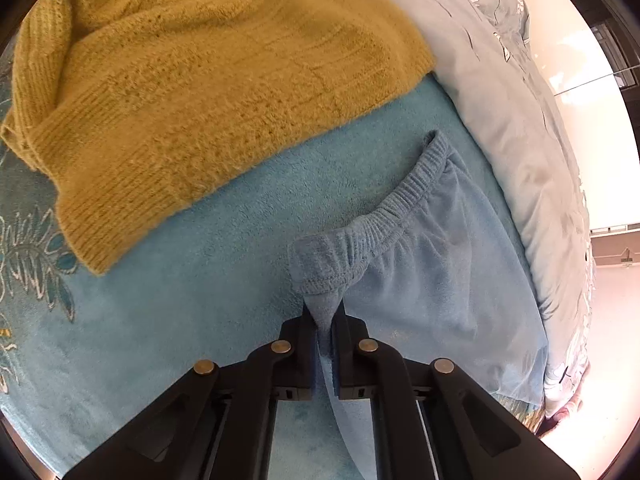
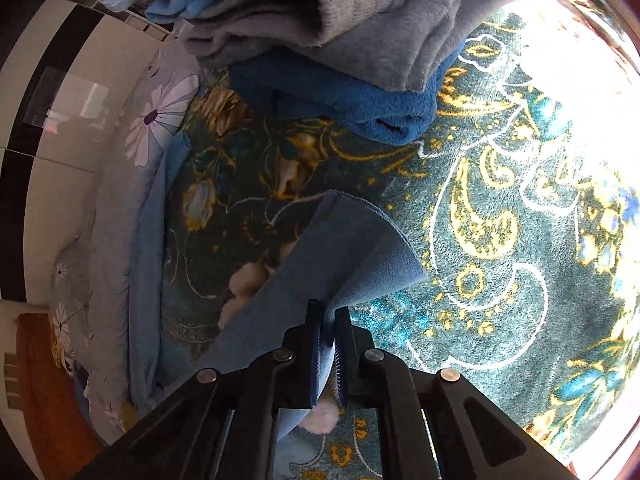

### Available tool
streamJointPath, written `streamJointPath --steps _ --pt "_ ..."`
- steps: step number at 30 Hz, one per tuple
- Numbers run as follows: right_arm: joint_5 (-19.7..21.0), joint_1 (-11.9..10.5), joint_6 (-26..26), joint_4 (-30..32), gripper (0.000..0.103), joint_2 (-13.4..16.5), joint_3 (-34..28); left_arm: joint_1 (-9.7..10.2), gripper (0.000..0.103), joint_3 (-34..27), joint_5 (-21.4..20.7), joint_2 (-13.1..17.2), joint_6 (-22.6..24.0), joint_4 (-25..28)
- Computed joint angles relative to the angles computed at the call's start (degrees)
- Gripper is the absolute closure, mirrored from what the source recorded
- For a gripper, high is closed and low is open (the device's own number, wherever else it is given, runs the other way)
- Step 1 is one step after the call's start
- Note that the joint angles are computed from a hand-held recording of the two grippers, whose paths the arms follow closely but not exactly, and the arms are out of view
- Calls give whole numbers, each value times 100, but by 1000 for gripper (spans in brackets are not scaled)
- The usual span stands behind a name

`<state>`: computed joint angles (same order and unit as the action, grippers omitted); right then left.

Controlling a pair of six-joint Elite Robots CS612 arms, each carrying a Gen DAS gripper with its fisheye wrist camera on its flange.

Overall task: Fold clothes
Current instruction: 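Grasp the ribbed waistband with the left gripper while the right gripper grasps the leg hem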

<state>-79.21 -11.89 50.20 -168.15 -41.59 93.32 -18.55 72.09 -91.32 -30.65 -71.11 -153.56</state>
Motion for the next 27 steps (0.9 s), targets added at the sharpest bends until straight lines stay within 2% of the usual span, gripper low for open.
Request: streamJointPath --steps 3,8,11,13,14,15,17,22,24,27 --pt "-104 21 -306 215 97 -153 6 -50 98 215 142 -199 -48 118" --pt "-16 -11 -581 456 97 -423 130 -90 98 207 -120 -307 201 532" --pt "42 -2 -995 657 97 -450 -88 -47 97 114 -321 -283 58 463" --pt "54 13 -1175 714 97 -383 -354 20 97 203 -483 -340 -78 141" --pt "79 18 -1253 736 97 -321 -520 52 97 57 -540 -274 -117 114" --pt "64 33 -1343 836 97 -247 -721 123 97 -329 -603 -48 -76 83" --pt "39 62 -1522 1029 97 -79 -1145 157 97 -567 -722 76 -195 -13" --pt "-77 145 -1938 1714 97 472 -2351 227 97 -706 -1009 118 -506 -335" --pt "-132 166 -1996 1992 97 768 -2866 272 97 -1067 -1061 334 -632 -262" --pt "-211 207 -2047 2479 97 1271 -3698 297 97 -1594 -944 589 -543 129"
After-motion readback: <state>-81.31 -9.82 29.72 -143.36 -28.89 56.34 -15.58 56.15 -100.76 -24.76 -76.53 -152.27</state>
